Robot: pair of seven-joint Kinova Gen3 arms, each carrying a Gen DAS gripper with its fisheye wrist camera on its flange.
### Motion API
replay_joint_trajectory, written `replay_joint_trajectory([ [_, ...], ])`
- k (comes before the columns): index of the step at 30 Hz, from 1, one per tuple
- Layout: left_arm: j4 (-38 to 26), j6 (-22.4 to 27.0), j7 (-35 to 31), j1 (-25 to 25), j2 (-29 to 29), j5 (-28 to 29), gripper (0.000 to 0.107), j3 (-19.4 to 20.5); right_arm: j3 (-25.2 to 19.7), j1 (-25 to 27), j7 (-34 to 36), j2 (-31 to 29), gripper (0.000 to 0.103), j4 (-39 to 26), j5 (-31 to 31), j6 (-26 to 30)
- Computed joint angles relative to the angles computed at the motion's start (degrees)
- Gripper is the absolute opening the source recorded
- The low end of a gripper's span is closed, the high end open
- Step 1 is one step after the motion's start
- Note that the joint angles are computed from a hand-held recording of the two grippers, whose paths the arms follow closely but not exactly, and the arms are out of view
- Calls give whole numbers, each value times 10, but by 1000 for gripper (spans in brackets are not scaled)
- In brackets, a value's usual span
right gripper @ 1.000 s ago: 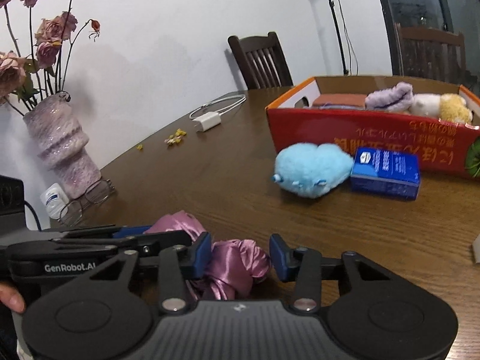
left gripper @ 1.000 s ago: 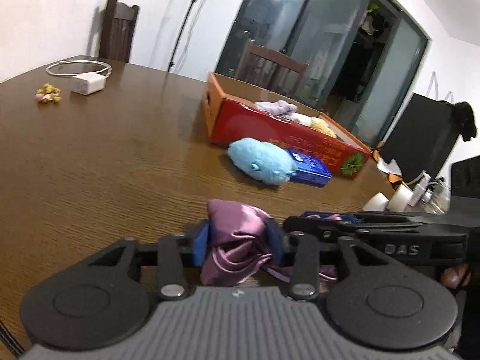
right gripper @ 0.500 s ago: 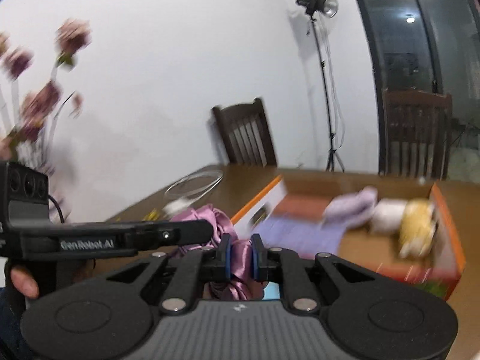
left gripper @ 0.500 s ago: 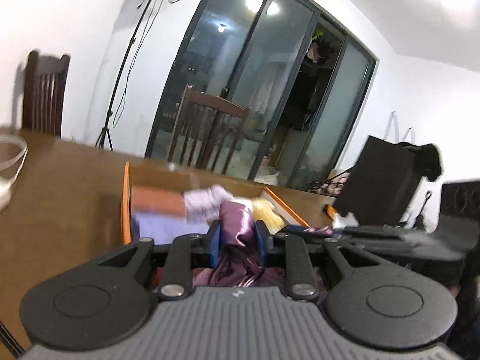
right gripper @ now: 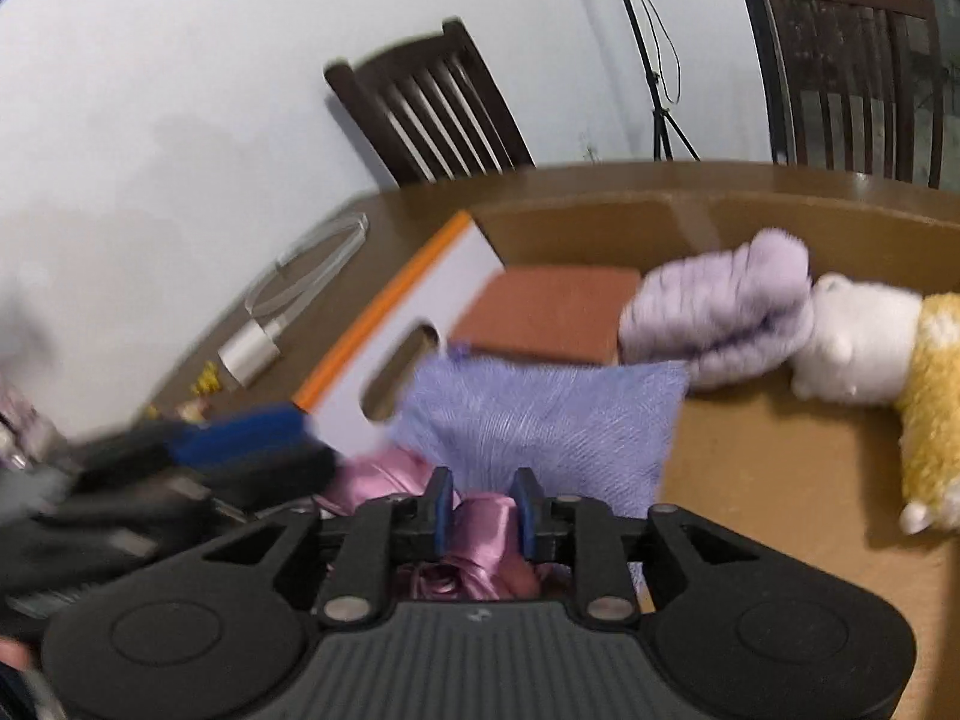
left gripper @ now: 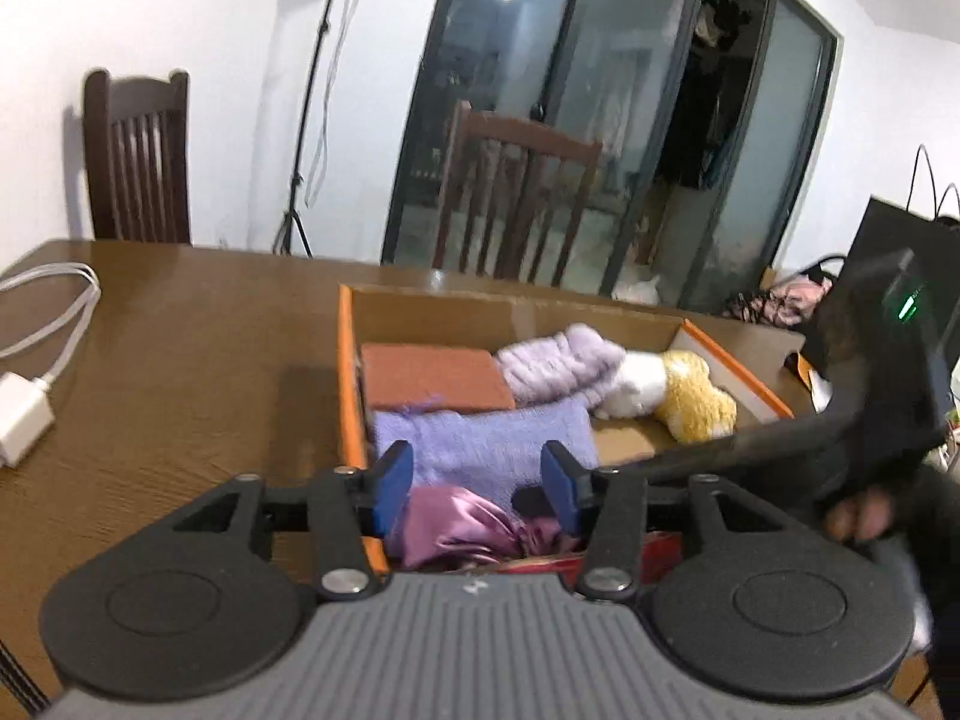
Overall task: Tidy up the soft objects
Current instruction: 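Lower the pink pouch into the red box and open the left gripper, then grasp the small clear-wrapped snack packet with the left gripper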
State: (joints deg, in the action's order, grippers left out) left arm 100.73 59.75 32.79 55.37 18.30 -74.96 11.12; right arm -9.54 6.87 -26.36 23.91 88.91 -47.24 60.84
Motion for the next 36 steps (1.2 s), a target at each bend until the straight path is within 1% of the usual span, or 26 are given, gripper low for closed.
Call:
replay_joint_trajectory([
  [1, 2, 10, 4, 5, -4, -1, 57, 0, 1, -4, 2, -5, 31, 10, 3, -13],
  [2, 1, 23, 6, 11, -7, -2, 59, 2, 0, -8, 8, -13, 33, 22, 3, -27],
  [3, 1, 35, 6, 16, -10, -2, 59, 5, -1, -6, 15, -22, 39, 32, -1, -37],
  [4, -5, 53, -3, 21, -11, 2, 59, 9, -1, -1, 23, -32, 49, 41, -10, -42],
  [5, -11, 73, -11, 28, -11, 6, 60, 13, -1, 8, 35, -42, 53, 48, -22, -40],
  [6, -16, 91, -16, 36, -11, 8, 62, 17, 10, 13, 55, -54, 56, 56, -43, -33],
  [8, -30, 126, -29, 53, -7, 8, 66, 24, 48, 9, 100, -82, 57, 75, -85, -23],
  [10, -43, 164, -39, 76, -1, 5, 71, 31, 65, 27, 147, -122, 61, 106, -122, -24],
  [11, -49, 179, -40, 88, 4, 3, 77, 33, 81, 34, 170, -138, 63, 118, -140, -12],
  [13, -67, 219, -41, 116, 17, 6, 79, 38, 130, 37, 213, -164, 67, 135, -167, 29],
  [14, -71, 235, -33, 134, 23, 5, 83, 39, 143, 53, 237, -179, 67, 147, -173, 53],
  [16, -72, 251, -10, 163, 33, 1, 89, 42, 151, 106, 283, -200, 70, 167, -181, 99],
  [18, -78, 263, -3, 186, 49, 5, 96, 48, 159, 159, 330, -211, 73, 192, -181, 146],
  [19, -87, 273, -5, 189, 61, 9, 96, 63, 169, 179, 353, -212, 76, 206, -178, 169],
  [21, -102, 293, 4, 189, 87, 8, 96, 100, 211, 191, 398, -211, 77, 233, -162, 200],
  [23, -96, 275, 32, 188, 99, -6, 96, 134, 235, 216, 442, -217, 77, 272, -147, 195],
  [26, -83, 209, 64, 184, 109, -27, 96, 154, 264, 251, 468, -208, 77, 307, -127, 198],
  [28, -97, 170, 43, 173, 124, -32, 96, 162, 269, 271, 470, -192, 77, 316, -119, 203],
  [29, -110, 163, 20, 164, 134, -32, 93, 171, 269, 278, 475, -189, 77, 322, -118, 199],
  [30, -128, 166, -3, 162, 148, -31, 90, 175, 267, 284, 482, -188, 77, 326, -119, 192],
  [31, -145, 163, -26, 165, 158, -25, 83, 169, 266, 288, 488, -191, 77, 330, -122, 184],
  [32, -157, 152, -48, 171, 162, -13, 74, 153, 266, 293, 493, -192, 77, 333, -128, 181],
  [33, -160, 131, -61, 179, 159, 1, 70, 131, 268, 300, 501, -190, 77, 336, -131, 185],
  [34, -163, 117, -66, 184, 159, 12, 63, 116, 268, 304, 502, -186, 77, 333, -133, 192],
  [35, -168, 113, -72, 185, 161, 21, 56, 111, 268, 309, 504, -180, 77, 330, -134, 201],
  [36, -178, 112, -85, 183, 166, 34, 53, 105, 267, 313, 506, -176, 77, 329, -136, 205],
])
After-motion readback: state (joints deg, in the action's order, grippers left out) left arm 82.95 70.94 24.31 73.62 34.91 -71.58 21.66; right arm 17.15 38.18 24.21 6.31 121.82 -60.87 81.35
